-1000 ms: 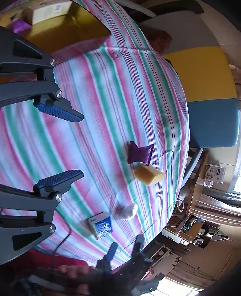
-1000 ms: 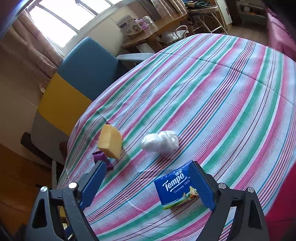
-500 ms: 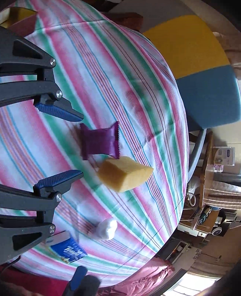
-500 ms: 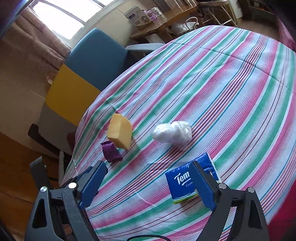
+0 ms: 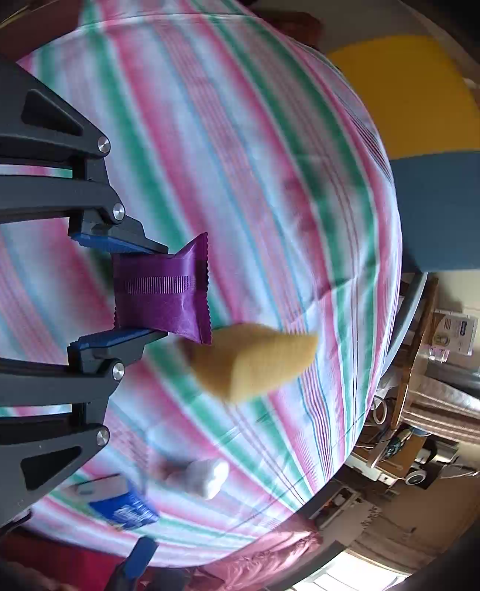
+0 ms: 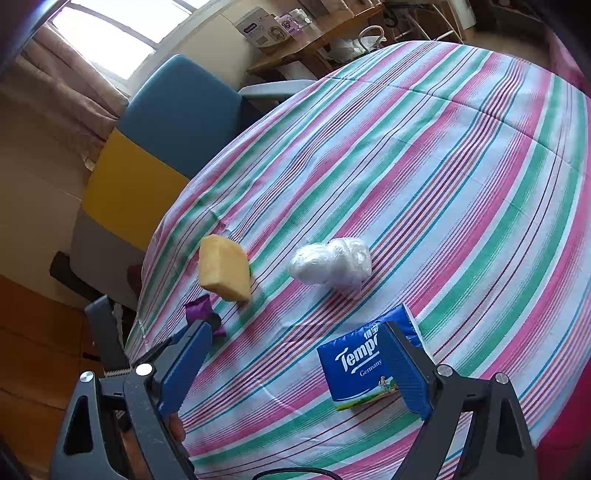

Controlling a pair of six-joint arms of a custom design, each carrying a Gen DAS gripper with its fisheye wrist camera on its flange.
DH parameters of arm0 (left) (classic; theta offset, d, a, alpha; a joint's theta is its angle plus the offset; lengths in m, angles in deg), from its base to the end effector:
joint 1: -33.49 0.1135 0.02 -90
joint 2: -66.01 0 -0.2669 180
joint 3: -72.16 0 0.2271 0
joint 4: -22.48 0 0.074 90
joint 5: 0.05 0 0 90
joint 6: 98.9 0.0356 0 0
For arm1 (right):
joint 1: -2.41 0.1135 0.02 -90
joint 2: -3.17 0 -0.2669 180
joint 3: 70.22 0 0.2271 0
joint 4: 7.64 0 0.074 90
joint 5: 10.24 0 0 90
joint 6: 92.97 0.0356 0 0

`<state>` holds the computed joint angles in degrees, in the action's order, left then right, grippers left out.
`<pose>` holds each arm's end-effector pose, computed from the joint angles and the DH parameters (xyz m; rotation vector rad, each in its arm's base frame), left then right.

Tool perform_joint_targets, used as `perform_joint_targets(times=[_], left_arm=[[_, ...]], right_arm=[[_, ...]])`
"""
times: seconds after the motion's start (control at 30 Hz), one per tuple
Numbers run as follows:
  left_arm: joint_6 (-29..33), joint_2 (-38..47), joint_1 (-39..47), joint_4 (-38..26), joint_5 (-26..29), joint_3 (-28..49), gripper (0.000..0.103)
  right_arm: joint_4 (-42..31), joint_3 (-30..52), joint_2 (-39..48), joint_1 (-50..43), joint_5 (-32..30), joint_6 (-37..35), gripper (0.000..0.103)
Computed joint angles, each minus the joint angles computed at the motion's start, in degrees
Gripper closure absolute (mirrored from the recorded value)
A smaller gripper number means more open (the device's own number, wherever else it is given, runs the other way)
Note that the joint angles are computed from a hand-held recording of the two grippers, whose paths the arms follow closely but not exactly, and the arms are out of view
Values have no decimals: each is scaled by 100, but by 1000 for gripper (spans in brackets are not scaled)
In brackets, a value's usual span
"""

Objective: Organize objects
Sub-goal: 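Move both grippers back toward the remaining items on the cloth, then grasp the second purple packet with the left gripper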

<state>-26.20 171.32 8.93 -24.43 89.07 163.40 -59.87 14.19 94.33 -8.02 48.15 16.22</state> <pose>0.3312 -0.1508 0.2199 0.1628 2.6491 -0.2263 0.3030 -0.0368 0.2643 0.4567 2.5087 0.7714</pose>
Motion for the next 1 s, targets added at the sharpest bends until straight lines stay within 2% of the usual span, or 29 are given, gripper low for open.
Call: perform_joint_targets(times=[0.23,0.4,0.6,0.7,0.8,0.9,1.0], left_arm=[[-681,-1757,-497,-69,98,-1565,68],[-1187,-2779,-1021,-386,-11,-2108,68],[-1753,-3823,-1451,-927,-200,-2392,68],[-1977,-4350,-1633,-1304,-390,-2434,68],[-2206,-4814,-1778,-1641,-580,-2442,68],[-2471,-5326,-1899,-1990,-738,-2503,68],[-2700,-5803,-1989,-2329,-883,-2598,68]], right_arm=[[176,-67,8,-265,186,341,11],[76,42,246,-417,479,489,11],[-654,508,862,-17,901,100,10],[-1057,681,1164,250,57,-493,9],[-1407,785,1243,755,-90,-1112,8],[-1814,908,1375,1065,-738,-1774,11],[-1626,803,1122,1216,-651,-1883,15]])
